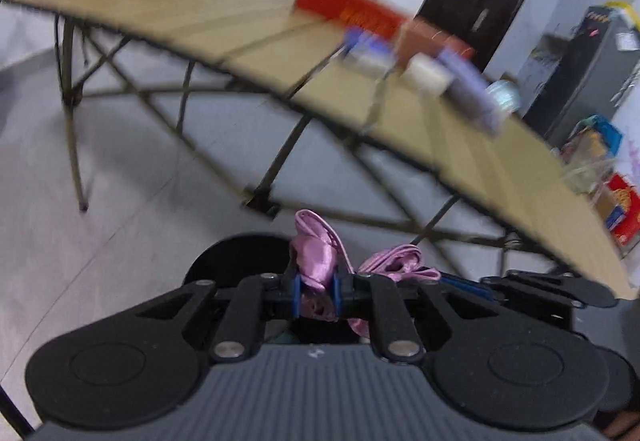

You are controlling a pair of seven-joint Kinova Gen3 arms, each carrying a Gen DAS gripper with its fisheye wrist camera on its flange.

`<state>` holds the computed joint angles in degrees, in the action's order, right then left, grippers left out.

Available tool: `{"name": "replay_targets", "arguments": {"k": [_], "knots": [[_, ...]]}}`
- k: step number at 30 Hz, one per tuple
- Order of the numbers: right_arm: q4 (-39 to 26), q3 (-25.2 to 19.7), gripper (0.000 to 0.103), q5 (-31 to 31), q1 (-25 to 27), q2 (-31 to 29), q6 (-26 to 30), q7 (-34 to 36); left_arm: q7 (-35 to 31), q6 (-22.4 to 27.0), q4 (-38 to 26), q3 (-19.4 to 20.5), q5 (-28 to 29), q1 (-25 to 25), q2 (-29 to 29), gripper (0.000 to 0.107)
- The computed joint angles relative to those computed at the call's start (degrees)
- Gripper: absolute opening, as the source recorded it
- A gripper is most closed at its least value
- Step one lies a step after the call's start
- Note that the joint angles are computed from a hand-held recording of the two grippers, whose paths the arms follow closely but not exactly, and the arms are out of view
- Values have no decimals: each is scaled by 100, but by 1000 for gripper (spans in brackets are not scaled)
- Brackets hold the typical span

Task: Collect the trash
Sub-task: 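Lower the pink cloth into the black bin and open both tools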

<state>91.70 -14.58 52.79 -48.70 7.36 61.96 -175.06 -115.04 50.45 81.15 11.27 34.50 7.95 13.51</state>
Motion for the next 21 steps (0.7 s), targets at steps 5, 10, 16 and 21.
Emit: {"name": "replay_targets", "arguments": {"k": [5, 10, 16, 21], "knots": [[-738, -757, 23, -914, 1194, 900, 194, 1165, 965, -261, -452, -529, -1010, 771, 693, 42], [-762, -11, 27, -1985, 1017, 1030, 12, 1924, 1693, 338, -1024, -240, -1663, 637, 1003, 56], [-632, 600, 36, -2666, 668, 865, -179, 2413, 1617, 188, -879, -138, -2205, 845, 812, 72], [-645, 517, 44, -2389, 574, 721, -16, 2392, 1268, -49, -696, -23, -2193, 829, 699, 78]]}}
